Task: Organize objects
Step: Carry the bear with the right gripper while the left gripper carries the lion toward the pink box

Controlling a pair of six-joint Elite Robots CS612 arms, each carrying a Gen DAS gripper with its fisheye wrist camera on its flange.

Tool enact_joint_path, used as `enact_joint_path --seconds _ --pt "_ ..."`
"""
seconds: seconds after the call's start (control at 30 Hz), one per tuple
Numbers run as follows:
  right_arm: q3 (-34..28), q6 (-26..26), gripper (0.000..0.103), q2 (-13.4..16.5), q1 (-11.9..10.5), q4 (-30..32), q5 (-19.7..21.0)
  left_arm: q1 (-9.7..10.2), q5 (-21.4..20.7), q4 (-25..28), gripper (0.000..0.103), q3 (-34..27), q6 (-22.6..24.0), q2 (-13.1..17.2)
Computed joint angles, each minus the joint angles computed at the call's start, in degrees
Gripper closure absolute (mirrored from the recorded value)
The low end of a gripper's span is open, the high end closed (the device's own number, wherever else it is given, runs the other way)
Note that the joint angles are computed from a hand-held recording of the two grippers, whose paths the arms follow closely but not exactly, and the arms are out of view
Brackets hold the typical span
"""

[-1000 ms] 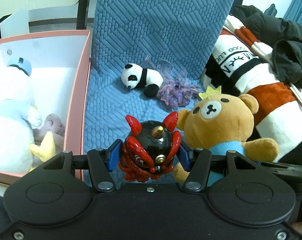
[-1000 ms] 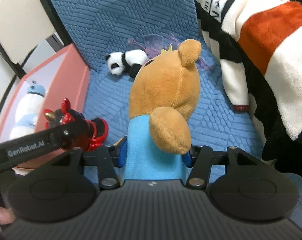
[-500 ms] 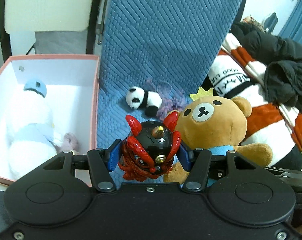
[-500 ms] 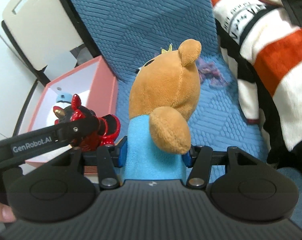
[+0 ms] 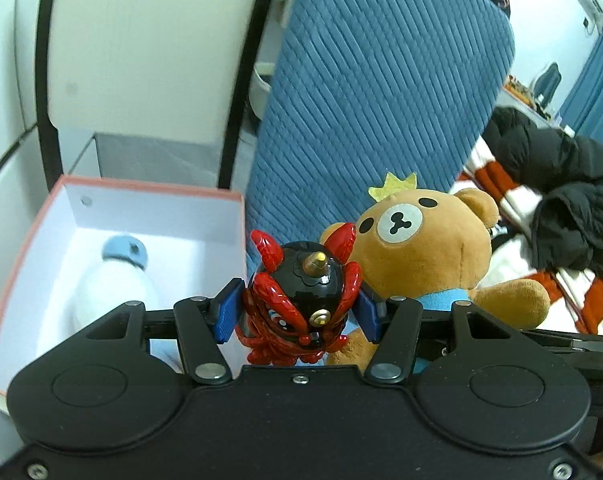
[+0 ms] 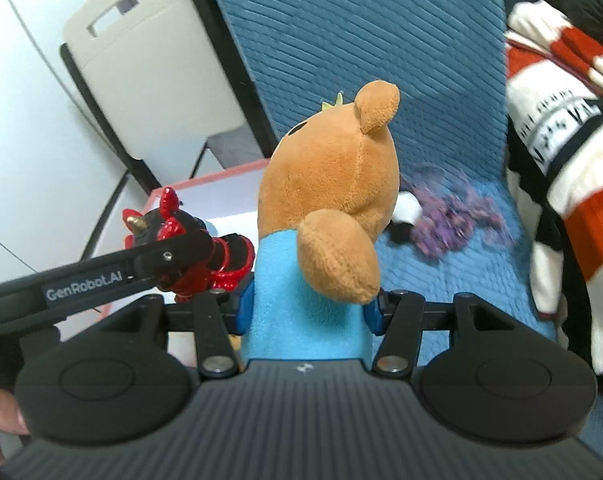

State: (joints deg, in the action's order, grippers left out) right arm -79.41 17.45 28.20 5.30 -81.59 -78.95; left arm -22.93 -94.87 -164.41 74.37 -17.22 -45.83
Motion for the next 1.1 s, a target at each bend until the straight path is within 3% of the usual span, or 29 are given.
enact_joint_path --seconds 0.63,1.1 --pt "14.1 -3.2 0.048 -7.4 4.3 -10.0 0.2 6.09 0.7 -1.2 0.048 -1.9 -1.5 -0.2" --pt "21.7 -9.4 0.047 -8.1 7.5 -8.5 -9.9 9.94 -0.8 7.7 0.048 -6.0 -3.7 5.3"
